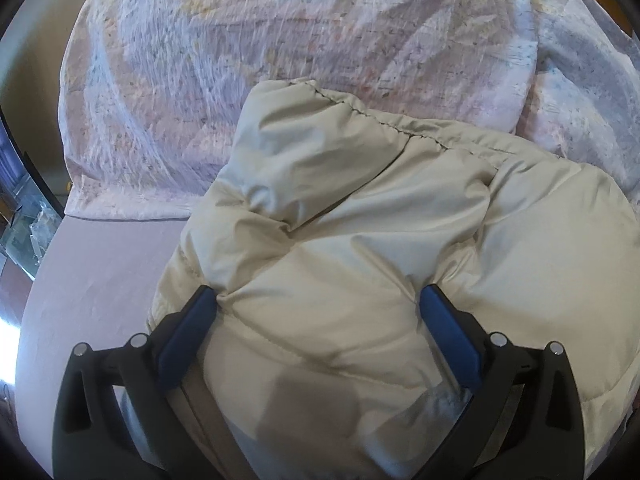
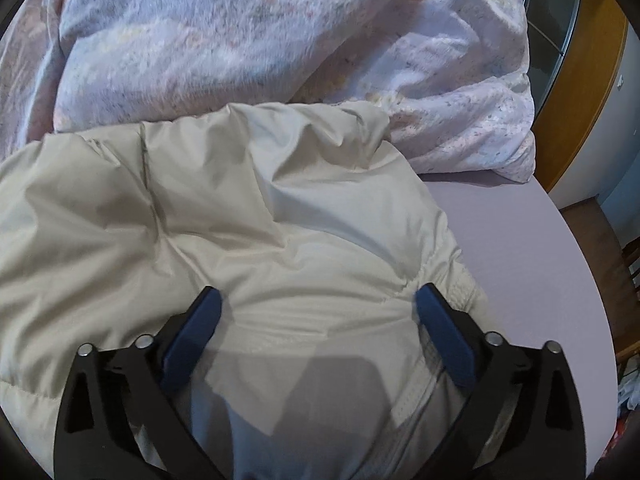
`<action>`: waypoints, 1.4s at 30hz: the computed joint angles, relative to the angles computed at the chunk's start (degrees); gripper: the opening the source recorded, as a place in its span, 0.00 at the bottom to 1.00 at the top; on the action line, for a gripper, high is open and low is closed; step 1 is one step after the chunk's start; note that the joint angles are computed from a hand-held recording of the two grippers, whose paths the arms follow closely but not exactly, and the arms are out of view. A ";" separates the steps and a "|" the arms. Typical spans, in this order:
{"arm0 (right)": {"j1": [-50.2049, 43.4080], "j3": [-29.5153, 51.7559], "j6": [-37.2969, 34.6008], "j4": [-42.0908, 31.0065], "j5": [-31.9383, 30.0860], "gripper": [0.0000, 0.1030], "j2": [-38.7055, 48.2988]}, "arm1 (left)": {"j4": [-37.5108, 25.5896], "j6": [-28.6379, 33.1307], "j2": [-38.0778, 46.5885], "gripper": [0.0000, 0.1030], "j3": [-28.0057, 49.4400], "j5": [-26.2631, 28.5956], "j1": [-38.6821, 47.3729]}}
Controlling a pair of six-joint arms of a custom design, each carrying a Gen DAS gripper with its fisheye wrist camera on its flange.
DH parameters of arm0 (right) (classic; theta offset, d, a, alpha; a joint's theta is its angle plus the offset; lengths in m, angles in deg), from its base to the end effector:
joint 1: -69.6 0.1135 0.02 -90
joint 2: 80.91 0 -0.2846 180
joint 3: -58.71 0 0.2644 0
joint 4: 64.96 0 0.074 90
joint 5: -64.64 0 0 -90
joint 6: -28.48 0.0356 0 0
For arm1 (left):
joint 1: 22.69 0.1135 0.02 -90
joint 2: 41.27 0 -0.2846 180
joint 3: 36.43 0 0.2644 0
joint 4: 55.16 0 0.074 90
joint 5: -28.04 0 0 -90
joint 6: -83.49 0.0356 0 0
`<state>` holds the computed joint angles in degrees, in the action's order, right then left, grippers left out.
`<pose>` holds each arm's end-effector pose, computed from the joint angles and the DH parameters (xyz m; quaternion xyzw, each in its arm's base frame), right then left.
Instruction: Fold large clothes
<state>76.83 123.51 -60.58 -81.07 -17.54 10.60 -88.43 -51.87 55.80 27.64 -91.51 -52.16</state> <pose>0.3417 0.0385 0.2049 -0.0229 0.9144 -0.0339 0.4027 0.2864 -0.1417 0.1558 -0.1827 0.9299 0.0774 0.3095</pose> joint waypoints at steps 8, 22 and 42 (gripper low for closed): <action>-0.77 -2.71 -0.63 5.61 -1.14 0.99 0.27 | 11.62 3.94 -1.02 0.98 -7.74 2.67 4.16; -1.37 -3.96 -0.90 9.92 -2.34 0.99 1.14 | 11.83 1.97 -0.08 0.98 -7.23 0.67 1.58; -1.21 -4.47 -1.09 10.97 -2.24 0.99 1.14 | 13.18 1.69 1.09 0.98 -7.45 -1.38 0.33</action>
